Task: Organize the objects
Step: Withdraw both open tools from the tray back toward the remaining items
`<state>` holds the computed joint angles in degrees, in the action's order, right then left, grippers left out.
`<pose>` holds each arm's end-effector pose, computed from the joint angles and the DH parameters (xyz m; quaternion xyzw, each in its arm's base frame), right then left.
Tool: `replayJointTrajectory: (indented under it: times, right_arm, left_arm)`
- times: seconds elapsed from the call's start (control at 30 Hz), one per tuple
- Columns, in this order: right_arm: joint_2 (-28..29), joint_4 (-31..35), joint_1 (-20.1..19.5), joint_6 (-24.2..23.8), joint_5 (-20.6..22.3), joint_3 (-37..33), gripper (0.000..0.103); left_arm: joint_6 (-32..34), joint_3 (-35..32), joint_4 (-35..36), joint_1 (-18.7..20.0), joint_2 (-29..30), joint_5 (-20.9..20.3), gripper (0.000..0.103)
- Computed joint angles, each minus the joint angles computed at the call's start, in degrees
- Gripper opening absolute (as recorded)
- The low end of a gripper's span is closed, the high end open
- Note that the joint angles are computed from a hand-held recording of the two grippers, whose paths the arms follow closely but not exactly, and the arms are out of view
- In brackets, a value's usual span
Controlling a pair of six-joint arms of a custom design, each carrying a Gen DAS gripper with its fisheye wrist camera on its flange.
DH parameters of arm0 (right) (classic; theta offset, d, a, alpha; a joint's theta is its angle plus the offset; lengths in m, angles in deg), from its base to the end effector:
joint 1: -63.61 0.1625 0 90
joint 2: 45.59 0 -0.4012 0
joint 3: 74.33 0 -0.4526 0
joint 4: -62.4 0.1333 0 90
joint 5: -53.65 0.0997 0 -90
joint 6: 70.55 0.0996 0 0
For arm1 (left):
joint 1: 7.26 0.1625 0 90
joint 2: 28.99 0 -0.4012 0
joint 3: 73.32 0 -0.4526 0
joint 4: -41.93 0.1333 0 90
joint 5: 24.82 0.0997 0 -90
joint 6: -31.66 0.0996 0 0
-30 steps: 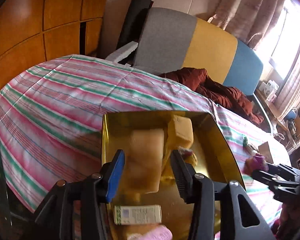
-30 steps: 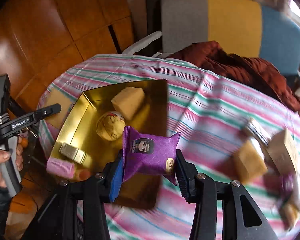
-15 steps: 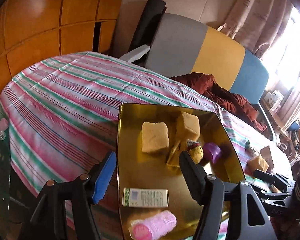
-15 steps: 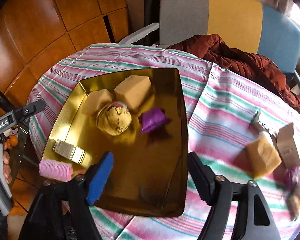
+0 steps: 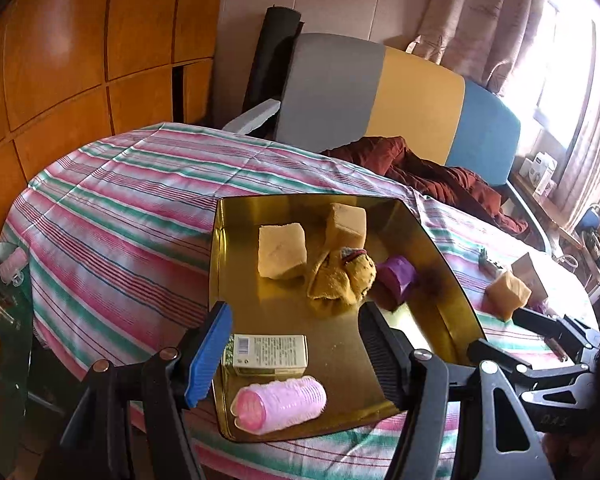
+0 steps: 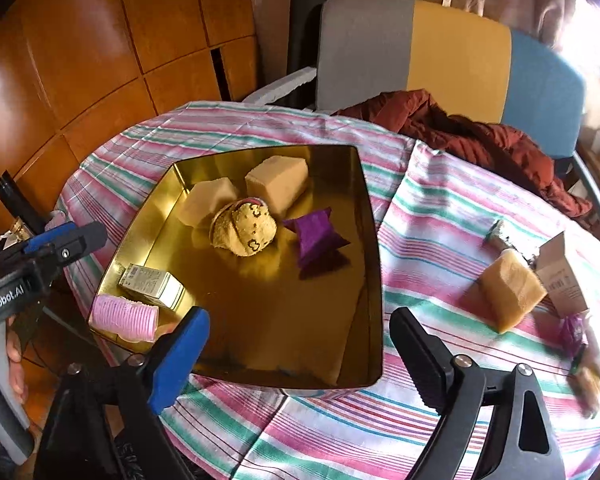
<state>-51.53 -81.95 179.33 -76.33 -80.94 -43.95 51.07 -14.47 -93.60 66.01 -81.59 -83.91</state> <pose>0.4619 -0.8130 0.0050 0.1484 -0.8869 0.2986 0.3197 -0.0608 -0.8431 0.4289 0.1964 0.8908 -0.3180 0.2585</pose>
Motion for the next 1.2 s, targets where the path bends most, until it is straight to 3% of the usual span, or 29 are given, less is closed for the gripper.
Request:
replayJointTrajectory:
  times: [0.63, 1.2]
  right_arm:
    - [-9.7, -9.4, -1.3, 3.8, -1.1, 16.1, 0.096]
    - [-24.1, -13.2, -5.6, 14.2, -6.0, 33.4, 0.097]
  left_arm:
    - [4.8, 5.2, -0.4, -2.5, -1.8, 0.1, 0.066]
    - [6.2, 5.8, 4.5, -3.6, -0.9, -4.2, 0.066]
